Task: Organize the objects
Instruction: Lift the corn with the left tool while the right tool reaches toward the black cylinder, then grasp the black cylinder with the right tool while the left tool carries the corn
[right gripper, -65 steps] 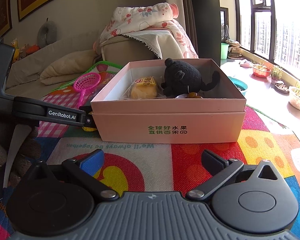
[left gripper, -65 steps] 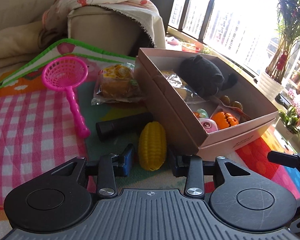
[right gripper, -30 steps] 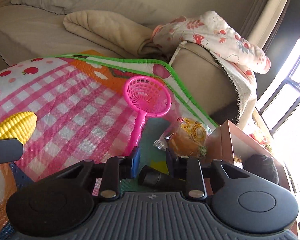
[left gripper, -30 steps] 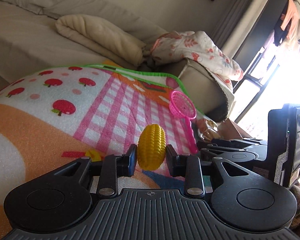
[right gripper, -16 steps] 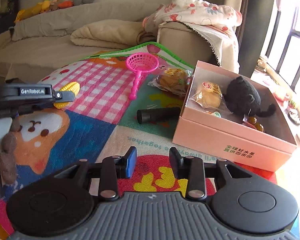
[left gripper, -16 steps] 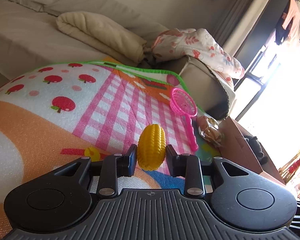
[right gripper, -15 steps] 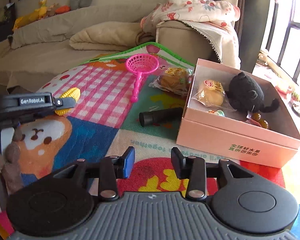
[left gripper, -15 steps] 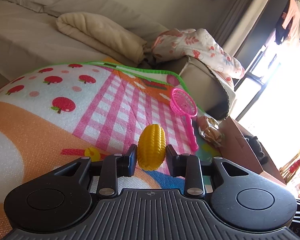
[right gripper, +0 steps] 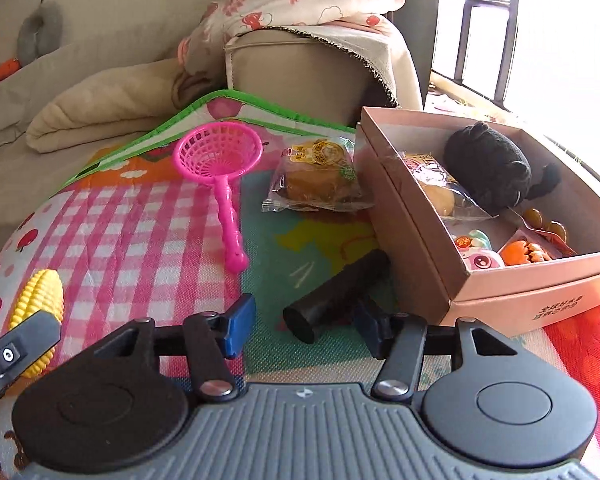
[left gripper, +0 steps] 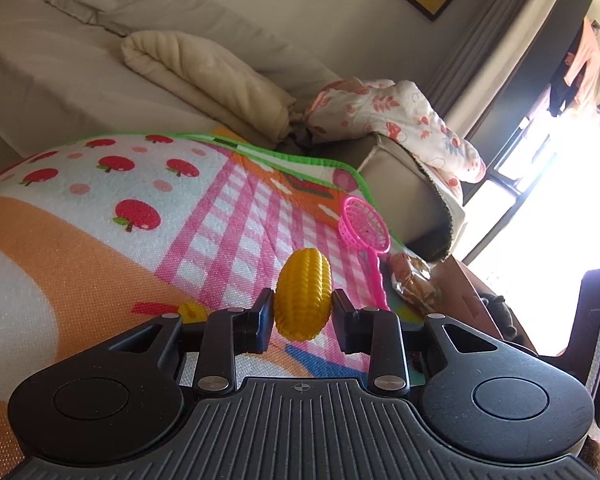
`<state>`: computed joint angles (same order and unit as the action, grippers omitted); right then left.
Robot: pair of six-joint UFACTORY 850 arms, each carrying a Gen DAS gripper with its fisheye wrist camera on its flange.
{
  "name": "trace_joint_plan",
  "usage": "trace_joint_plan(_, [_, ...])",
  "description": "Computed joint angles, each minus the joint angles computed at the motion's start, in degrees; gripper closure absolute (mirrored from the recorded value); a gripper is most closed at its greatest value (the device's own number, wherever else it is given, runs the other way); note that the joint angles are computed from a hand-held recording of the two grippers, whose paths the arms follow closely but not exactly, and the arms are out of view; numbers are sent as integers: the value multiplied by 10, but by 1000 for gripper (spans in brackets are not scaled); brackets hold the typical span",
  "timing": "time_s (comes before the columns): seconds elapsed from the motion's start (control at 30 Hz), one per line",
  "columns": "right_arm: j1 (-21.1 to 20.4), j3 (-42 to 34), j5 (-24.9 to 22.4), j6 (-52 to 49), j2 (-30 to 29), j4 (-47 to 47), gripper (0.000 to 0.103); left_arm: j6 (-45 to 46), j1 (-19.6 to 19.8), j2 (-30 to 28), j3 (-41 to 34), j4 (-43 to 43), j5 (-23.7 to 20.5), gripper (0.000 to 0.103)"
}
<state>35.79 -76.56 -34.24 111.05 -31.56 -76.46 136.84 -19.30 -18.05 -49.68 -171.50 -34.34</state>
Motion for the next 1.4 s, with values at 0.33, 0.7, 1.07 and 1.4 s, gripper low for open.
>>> trace_joint_plan(0.33, [-15, 194, 142, -29, 157, -92, 78, 10, -3, 1, 0, -7, 4, 69])
trace_joint_plan(0.7, [-42, 321, 34, -59, 261, -133, 78, 8, -30, 9, -21, 60, 71, 69])
trace_joint_plan(1.07, [-25, 321, -27, 77, 226, -244, 34, 0, -54, 22, -29, 141, 101, 69])
trace_joint_plan(1.4, [-63, 297, 96, 208, 231, -295, 14, -58, -54, 10, -34, 195, 107, 69])
